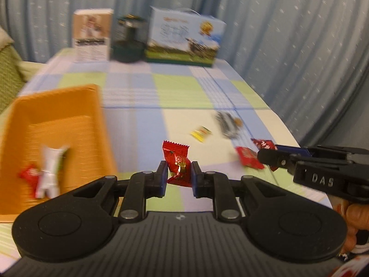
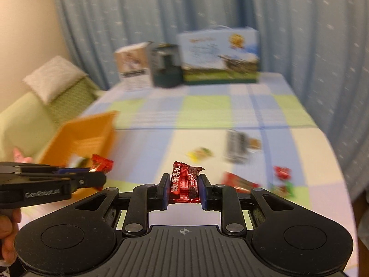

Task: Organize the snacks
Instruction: 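Carry both candies to the orange tray and open both tools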

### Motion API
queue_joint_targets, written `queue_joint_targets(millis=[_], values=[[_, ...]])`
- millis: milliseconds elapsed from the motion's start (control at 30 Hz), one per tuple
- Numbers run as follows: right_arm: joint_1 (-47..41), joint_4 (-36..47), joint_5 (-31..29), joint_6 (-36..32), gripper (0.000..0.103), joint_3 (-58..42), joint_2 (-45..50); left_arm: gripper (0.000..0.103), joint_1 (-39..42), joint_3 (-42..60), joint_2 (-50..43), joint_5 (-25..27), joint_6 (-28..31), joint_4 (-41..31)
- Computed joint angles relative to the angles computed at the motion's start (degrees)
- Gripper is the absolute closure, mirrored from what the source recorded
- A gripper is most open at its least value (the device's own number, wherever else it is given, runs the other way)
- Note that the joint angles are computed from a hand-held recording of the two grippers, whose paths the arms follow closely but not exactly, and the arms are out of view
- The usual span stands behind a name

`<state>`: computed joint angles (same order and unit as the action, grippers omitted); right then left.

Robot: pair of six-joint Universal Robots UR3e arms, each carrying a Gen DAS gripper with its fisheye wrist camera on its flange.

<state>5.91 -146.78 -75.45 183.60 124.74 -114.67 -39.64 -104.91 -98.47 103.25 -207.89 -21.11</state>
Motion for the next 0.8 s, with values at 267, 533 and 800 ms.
queue_joint_targets(millis=[267, 533, 800], values=[[18.77, -7.74, -7.91, 9.26, 0.077, -14.31, 19.56, 0.085, 7.28, -11.77, 17.39, 1.2, 1.16, -5.45], [26.39, -7.78, -10.95, 12.16, 0.077, -27.35, 33.04, 0.085, 15.11, -18.15, 27.05, 1.17, 5.35, -9.63], [28.61, -6.61, -11.62, 12.45, 0.077, -36.77, 42.41, 0.085, 22.92, -23.88, 32.19, -3.66, 8.85, -8.68]])
